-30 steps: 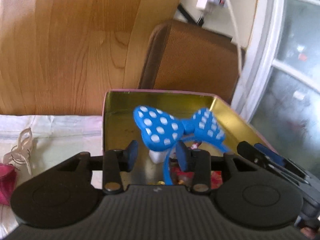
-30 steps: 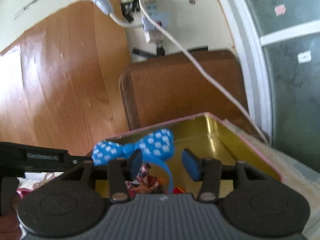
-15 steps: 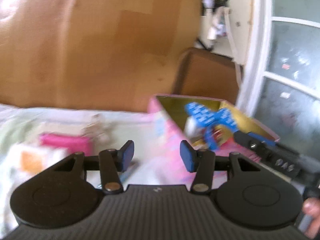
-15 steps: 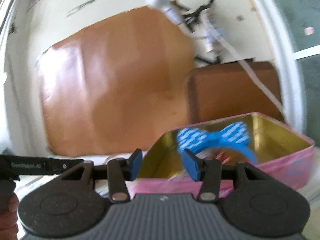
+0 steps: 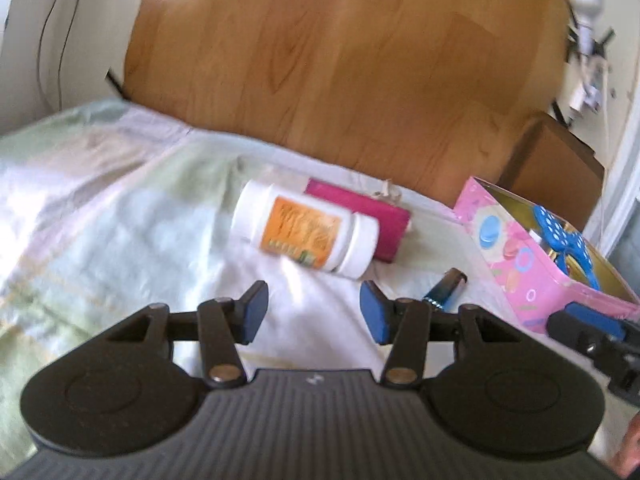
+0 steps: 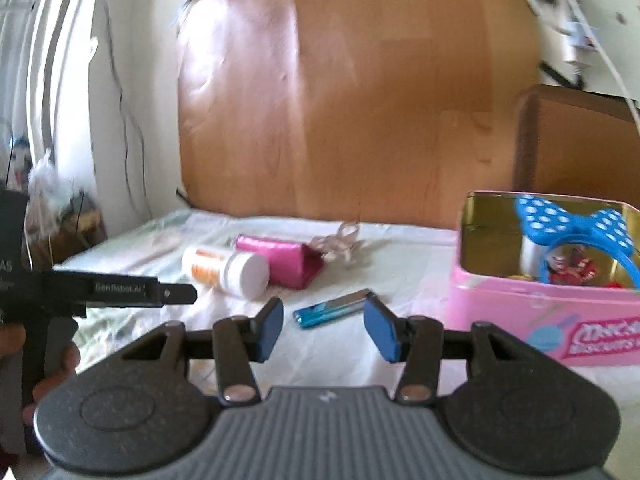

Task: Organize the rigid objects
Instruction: 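Move the right tool to the blue lighter and grasp it, then carry the blue lighter into the pink tin and open the right tool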

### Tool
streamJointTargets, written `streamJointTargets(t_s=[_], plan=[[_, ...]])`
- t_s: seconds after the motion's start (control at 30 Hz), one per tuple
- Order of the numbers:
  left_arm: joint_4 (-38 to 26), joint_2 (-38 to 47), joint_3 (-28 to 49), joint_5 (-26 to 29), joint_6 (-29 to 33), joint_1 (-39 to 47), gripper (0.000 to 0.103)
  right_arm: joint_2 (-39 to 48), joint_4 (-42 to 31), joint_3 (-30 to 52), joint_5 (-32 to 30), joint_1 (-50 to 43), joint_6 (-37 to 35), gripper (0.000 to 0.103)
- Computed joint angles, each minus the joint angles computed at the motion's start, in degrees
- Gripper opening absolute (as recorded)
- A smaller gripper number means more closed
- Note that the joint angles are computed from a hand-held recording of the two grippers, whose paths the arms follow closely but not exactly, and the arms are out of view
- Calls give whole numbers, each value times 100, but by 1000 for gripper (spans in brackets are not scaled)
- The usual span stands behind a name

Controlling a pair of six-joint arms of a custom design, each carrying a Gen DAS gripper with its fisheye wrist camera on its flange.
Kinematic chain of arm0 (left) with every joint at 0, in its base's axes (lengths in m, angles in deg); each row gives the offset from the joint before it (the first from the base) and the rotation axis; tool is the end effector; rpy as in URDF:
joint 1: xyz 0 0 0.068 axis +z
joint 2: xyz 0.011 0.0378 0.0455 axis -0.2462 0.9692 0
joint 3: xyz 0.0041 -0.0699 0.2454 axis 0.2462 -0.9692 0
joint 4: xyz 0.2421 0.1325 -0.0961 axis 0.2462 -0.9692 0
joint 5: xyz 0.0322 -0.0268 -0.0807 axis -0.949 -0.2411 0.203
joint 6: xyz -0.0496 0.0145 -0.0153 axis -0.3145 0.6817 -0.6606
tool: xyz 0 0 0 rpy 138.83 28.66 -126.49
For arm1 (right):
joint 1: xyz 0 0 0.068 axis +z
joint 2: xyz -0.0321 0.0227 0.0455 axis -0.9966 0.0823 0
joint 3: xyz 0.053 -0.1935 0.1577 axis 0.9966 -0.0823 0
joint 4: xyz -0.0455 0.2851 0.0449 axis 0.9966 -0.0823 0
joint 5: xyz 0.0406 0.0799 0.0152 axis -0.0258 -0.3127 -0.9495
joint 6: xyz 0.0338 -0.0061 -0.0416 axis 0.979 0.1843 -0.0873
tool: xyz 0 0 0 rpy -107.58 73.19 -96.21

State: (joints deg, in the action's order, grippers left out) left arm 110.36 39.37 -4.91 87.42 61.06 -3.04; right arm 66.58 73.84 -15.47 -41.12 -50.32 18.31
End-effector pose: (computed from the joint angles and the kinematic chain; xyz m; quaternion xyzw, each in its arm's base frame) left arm 0.3693 0.0501 -0.0028 0.1150 0.8429 -0.2368 0.4694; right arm 0.2290 0.1367 0.0312 0.0397 0.8283 0.0198 0.5585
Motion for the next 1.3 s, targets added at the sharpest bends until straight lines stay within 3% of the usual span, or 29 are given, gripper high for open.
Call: streamJointTargets(t_s=[0.3,0.43,0.5,0.53,0.6,0.63,0.8,0.97,1.17,1.23,1.27,1.3], plan=[[618,29,-285,242,66,101,53,554,-2672,1984,-1347,-1057,270,56],[747,30,-358,191,168,60,54,1094,-3206,2803,-1593,-1306,249,59],[767,33,-367,197,174,65,54,1389,-3310,3123,-1515,-1342,164,53],[754,40,-358,209,173,72,54,1459,-3277,3169,-1384,-1316,21,41],[667,43,-320,238,171,88,54,1390,-3113,2994,-1370,-1279,-199,27],[597,43,-290,270,186,96,54,1275,-3023,2813,-1506,-1302,-213,25],[138,-37,-213,428,482,58,54,636,-2062,1445,-1947,-1238,79,25],[-2104,-273,243,1301,821,-110,54,343,-666,242,-2689,-1296,1208,25],[-3584,-352,665,1080,961,-818,54,586,610,-297,-3281,-1524,1661,25],[-3616,-302,737,1058,707,-968,49,716,1025,-412,-3381,-1566,1664,25],[-3501,-361,677,934,573,-1069,34,717,1135,-468,-3342,-1559,1657,25],[-3371,-390,628,860,508,-1152,33,626,1127,-544,-3203,-1541,1587,25]])
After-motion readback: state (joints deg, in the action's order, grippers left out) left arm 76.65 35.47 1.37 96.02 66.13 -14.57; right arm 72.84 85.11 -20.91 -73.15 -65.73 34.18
